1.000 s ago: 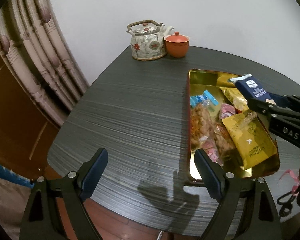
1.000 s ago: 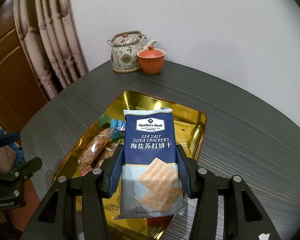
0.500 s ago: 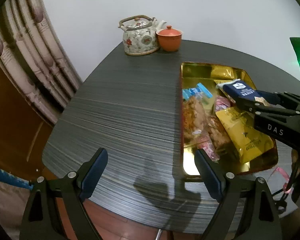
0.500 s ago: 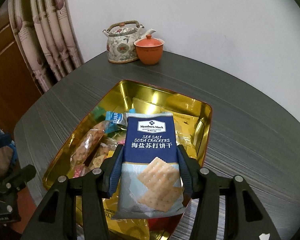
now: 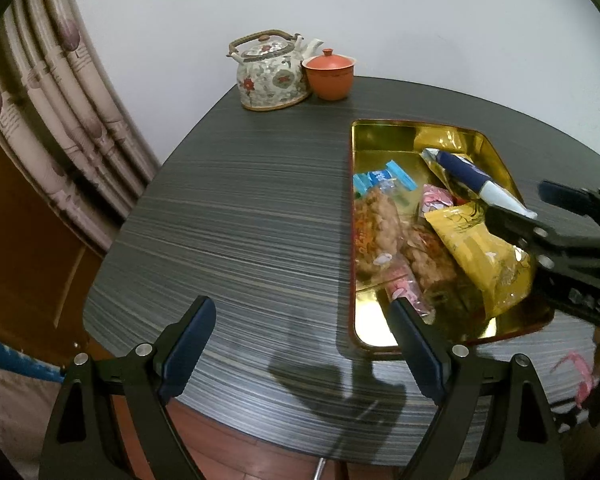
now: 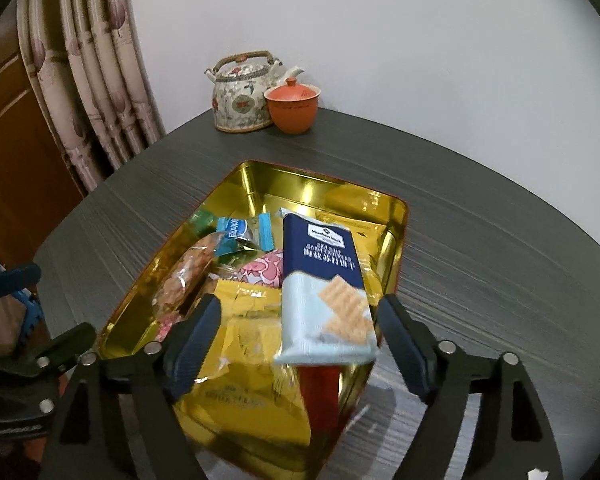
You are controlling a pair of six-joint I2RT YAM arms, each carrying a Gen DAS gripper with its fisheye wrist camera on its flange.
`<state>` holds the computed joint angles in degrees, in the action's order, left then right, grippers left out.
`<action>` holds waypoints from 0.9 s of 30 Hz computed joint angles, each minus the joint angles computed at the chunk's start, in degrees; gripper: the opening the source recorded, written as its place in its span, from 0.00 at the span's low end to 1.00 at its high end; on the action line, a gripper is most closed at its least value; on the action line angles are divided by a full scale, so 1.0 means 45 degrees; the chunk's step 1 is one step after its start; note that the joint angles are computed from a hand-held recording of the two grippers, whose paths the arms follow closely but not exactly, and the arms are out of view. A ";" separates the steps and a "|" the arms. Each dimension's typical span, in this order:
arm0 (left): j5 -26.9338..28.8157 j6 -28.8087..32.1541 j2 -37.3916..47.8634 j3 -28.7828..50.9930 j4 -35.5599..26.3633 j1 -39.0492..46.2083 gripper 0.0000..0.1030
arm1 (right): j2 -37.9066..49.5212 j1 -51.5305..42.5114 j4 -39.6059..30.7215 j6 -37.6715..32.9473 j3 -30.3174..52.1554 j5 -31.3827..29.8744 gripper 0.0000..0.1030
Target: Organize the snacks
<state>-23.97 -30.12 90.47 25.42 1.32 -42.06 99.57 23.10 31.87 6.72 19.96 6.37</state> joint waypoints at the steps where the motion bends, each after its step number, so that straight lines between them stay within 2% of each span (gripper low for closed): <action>1: -0.0001 -0.0020 0.0020 0.0015 -0.0010 -0.0025 0.86 | -0.0232 0.0034 -0.0006 0.0121 -0.0203 0.0034 0.83; 6: 0.0001 -0.0034 0.0084 0.0083 -0.0047 -0.0060 0.86 | -0.1423 0.0685 -0.0325 0.0762 -0.1311 0.0540 0.92; 10: -0.0028 -0.0063 0.0101 0.0100 -0.0075 -0.0088 0.86 | -0.1612 0.1534 -0.0526 0.1149 -0.1771 0.1365 0.94; 27: -0.0122 -0.0073 0.0086 0.0028 0.0000 -0.0217 0.86 | -0.1200 0.2303 -0.0398 0.1687 -0.2048 0.1576 0.94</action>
